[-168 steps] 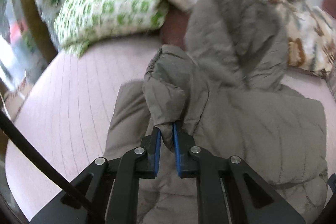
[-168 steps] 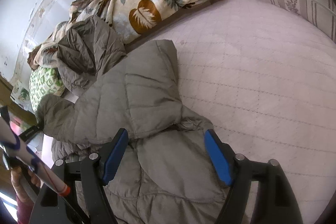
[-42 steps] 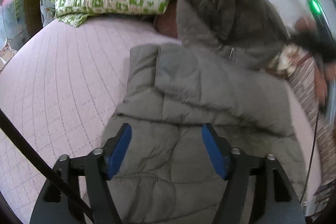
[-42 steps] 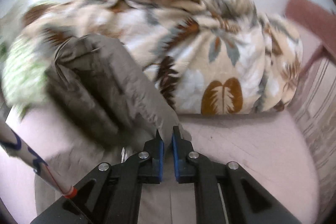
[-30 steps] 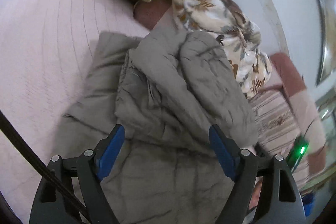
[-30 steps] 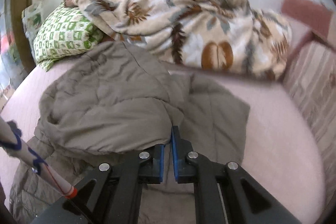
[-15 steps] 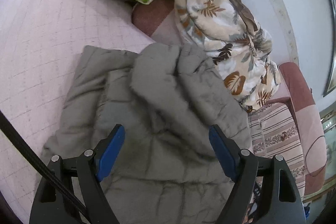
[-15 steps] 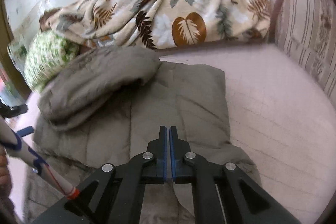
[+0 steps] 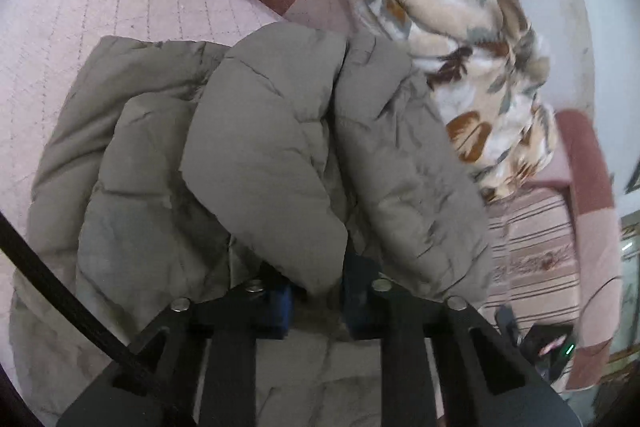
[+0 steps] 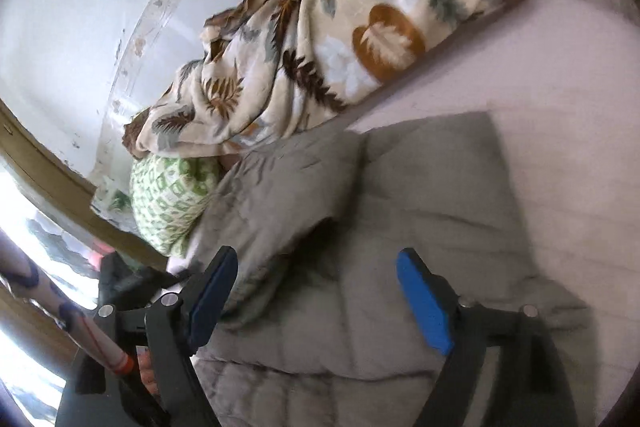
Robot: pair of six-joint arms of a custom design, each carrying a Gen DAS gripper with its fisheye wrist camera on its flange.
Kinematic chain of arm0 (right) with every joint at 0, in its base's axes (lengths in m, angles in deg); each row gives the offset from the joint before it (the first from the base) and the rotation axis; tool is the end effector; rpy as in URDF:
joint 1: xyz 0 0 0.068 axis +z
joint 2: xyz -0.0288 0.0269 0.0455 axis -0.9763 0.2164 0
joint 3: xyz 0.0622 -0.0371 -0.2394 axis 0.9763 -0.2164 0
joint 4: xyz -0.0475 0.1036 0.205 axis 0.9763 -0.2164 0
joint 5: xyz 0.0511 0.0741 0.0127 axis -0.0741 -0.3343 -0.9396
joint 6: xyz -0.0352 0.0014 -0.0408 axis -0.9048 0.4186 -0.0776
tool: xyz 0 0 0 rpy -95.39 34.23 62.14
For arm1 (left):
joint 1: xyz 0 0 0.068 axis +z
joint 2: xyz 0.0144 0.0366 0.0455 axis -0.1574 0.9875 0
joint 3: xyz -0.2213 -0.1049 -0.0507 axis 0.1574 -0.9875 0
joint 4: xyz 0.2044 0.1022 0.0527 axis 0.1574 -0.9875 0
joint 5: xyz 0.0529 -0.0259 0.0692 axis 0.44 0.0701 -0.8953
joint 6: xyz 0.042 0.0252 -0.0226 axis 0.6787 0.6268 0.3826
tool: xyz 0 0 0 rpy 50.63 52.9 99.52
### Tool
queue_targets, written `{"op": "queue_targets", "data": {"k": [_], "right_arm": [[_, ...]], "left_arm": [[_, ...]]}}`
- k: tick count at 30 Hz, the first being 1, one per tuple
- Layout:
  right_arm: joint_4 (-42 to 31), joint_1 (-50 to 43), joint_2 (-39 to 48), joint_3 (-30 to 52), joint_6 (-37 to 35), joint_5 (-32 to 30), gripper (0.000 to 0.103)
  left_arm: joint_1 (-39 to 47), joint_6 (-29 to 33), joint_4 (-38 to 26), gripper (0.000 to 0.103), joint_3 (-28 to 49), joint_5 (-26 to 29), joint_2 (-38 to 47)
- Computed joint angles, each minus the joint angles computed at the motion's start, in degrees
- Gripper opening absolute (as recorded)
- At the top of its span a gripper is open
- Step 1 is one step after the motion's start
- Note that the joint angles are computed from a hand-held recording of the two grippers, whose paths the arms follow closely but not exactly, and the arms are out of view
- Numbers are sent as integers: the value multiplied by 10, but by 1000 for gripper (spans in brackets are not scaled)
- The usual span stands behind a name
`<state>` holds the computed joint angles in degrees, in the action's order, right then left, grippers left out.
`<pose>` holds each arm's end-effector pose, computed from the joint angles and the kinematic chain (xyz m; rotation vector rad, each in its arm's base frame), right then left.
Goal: Fold large clothes
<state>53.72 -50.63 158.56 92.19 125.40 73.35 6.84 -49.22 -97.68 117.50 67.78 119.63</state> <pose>0.2400 0.1242 0.2844 0.4200 2.2239 0.8257 0.3341 0.0728 0.2893 -0.3467 2.6506 -0.8499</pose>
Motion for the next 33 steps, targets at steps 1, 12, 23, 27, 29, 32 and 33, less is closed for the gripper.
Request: {"op": "queue_targets", "data": {"k": [1,12,23,27,29,32,33], "right_arm": [[-11,0,29,26,-6,-6,86],[-100,36,42,81,-32,-33,8],[-59,87,70,-38,-19,50,8],[-79,90,60,-22,-44,61,8],[-90,91,40,-22,-46,71,11],[-118,89,2,-16,-37,84,18],[-134,88,-10,-8,-34,92,19]], "left_arm": [[-4,3,2,13,-8,-13,-14],[40,99,-45,11,-140,0,-199],[15,51,45,24,-294,-62,-210],[45,118,-13,27,-258,-73,-264],[58,141,-30,36,-237,-85,-294],[77,163,-49,43,-185,-98,-315],[79,166,-53,45,-165,-101,-315]]}}
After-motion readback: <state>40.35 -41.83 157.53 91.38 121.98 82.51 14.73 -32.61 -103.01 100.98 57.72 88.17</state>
